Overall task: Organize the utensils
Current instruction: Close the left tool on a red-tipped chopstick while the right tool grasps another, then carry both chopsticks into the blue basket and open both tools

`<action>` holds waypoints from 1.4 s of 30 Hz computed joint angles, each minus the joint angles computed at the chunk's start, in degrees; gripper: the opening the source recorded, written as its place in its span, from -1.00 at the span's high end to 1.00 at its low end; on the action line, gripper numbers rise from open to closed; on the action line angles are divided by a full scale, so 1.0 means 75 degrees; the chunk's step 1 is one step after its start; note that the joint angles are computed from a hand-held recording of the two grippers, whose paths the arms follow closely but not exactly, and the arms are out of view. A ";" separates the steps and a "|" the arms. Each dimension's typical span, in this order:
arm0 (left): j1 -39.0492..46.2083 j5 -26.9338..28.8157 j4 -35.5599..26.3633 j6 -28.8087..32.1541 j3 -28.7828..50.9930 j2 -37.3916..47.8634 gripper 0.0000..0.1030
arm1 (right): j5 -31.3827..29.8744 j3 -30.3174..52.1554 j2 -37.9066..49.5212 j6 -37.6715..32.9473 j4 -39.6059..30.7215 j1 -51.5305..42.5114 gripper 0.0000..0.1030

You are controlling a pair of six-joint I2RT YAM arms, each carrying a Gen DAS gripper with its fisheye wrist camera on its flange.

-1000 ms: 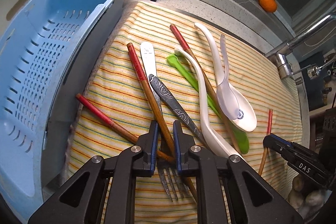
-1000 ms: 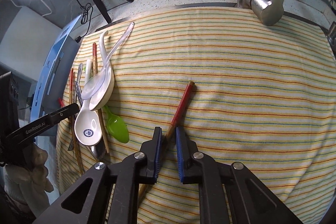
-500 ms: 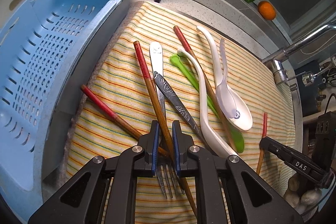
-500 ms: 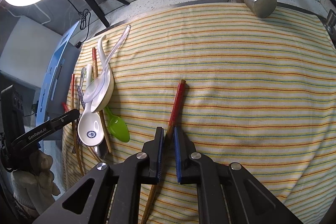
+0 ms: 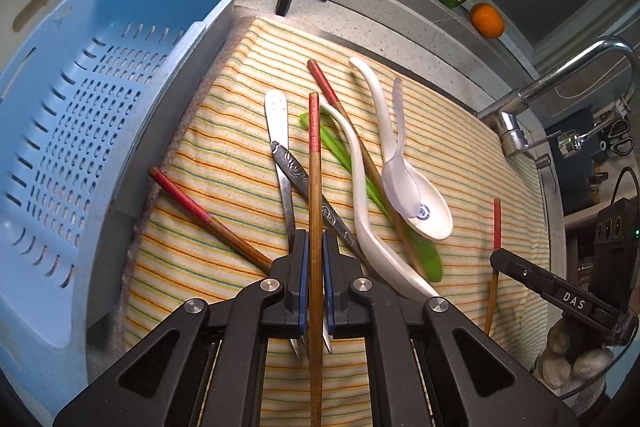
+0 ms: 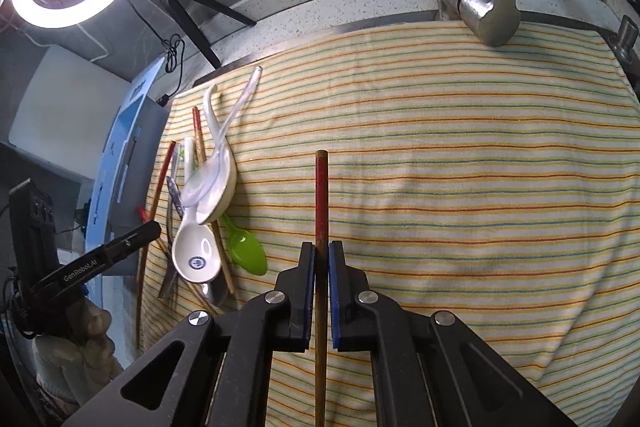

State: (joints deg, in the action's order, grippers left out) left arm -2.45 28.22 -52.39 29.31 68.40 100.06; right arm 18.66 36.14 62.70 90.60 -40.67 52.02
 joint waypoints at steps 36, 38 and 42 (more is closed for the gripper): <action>0.1881 0.0429 -0.2823 0.1291 0.7212 0.4293 0.90 | -0.1622 0.8064 0.7490 -0.2643 0.1871 -0.2259 0.88; 0.1820 0.0397 -0.2942 0.1285 0.7546 0.4522 0.90 | -0.1831 0.8413 0.7864 -0.2552 0.1778 -0.2357 0.88; 0.1682 0.0291 -0.3202 0.1235 0.8214 0.5011 0.90 | -0.1931 0.8983 0.8432 -0.2594 0.1458 -0.2478 0.88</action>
State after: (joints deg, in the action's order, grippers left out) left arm 10.16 30.39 -76.41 38.57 130.01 137.65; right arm 4.18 103.51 125.95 71.15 -29.74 33.43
